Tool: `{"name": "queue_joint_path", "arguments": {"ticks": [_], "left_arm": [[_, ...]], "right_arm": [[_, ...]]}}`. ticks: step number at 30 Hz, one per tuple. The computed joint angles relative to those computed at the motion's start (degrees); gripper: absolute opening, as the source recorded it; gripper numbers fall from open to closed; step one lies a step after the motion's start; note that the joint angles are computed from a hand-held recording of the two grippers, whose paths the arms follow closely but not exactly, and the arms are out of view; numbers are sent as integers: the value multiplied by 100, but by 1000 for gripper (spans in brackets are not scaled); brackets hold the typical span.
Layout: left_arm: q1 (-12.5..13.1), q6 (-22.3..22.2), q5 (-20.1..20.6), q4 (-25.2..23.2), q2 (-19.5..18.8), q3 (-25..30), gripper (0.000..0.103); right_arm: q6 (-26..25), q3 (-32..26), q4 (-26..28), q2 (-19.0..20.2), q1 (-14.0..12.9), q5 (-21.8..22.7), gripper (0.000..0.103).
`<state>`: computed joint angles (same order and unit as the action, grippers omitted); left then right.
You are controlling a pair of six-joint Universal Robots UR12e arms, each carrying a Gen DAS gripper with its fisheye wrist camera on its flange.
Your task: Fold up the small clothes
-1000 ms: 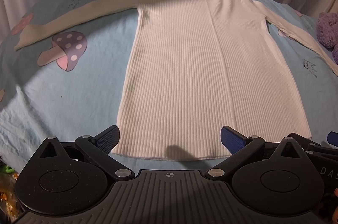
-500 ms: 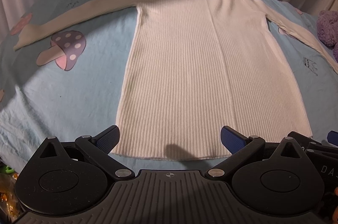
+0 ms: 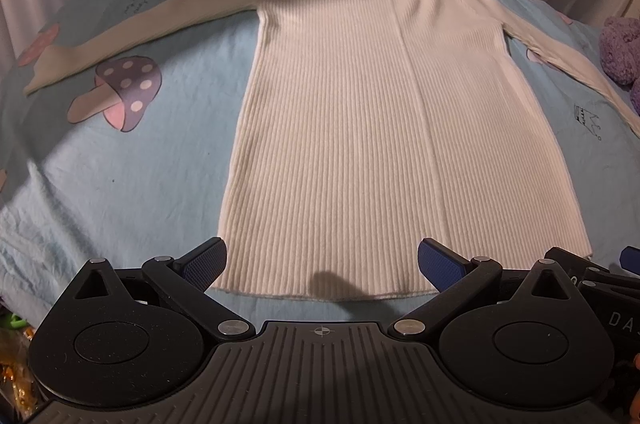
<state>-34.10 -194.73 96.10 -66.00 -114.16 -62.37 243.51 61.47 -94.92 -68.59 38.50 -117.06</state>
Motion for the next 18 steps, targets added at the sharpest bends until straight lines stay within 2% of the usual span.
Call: {"name": "queue_joint_path", "arguments": {"ticks": [18], "left_arm": [[10, 27, -27, -122, -25, 68, 103]], "right_arm": [[29, 15, 8, -2, 2, 1, 99]]}}
